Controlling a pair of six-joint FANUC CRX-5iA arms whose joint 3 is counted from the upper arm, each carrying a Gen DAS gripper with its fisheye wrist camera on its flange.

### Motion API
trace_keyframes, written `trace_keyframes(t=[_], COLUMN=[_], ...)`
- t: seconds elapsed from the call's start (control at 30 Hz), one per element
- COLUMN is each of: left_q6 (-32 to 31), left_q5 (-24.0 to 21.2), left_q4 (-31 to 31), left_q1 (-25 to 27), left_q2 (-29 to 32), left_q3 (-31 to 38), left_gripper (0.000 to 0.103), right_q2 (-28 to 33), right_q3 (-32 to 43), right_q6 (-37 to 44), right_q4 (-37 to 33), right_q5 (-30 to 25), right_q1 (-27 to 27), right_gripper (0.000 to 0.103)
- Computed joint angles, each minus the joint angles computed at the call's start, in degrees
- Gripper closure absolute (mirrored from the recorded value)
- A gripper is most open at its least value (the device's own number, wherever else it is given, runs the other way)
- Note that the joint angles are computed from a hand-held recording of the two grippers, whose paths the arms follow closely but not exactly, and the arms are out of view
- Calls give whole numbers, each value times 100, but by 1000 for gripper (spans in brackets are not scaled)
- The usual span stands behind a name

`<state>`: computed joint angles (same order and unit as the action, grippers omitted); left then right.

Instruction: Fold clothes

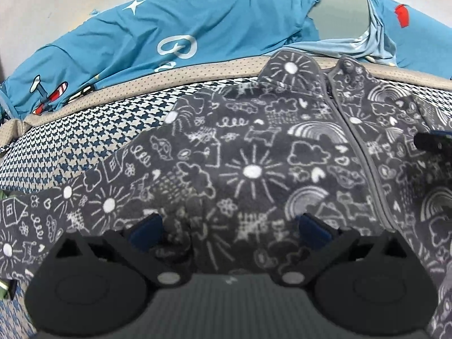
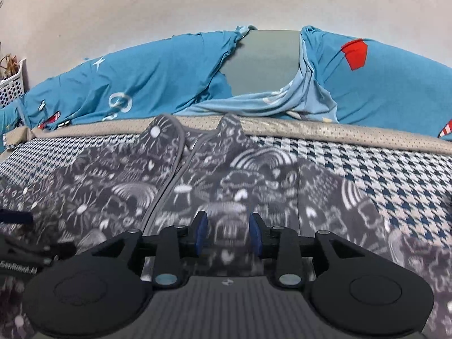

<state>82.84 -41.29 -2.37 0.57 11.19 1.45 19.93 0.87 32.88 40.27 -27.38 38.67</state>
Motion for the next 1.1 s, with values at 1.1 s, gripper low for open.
trace_keyframes(t=[1.1], left_q6=[-1556], left_q5=[475], left_q4=[1179], left_q1=[223], left_q2=[-1011], left_q3=[-1619], left_gripper=[0], right_q2=[-1071], right_q3=[-1371], right_q6=[-476], right_q4=[375], right_q5=[-1672], right_q1=[787], right_gripper=[56])
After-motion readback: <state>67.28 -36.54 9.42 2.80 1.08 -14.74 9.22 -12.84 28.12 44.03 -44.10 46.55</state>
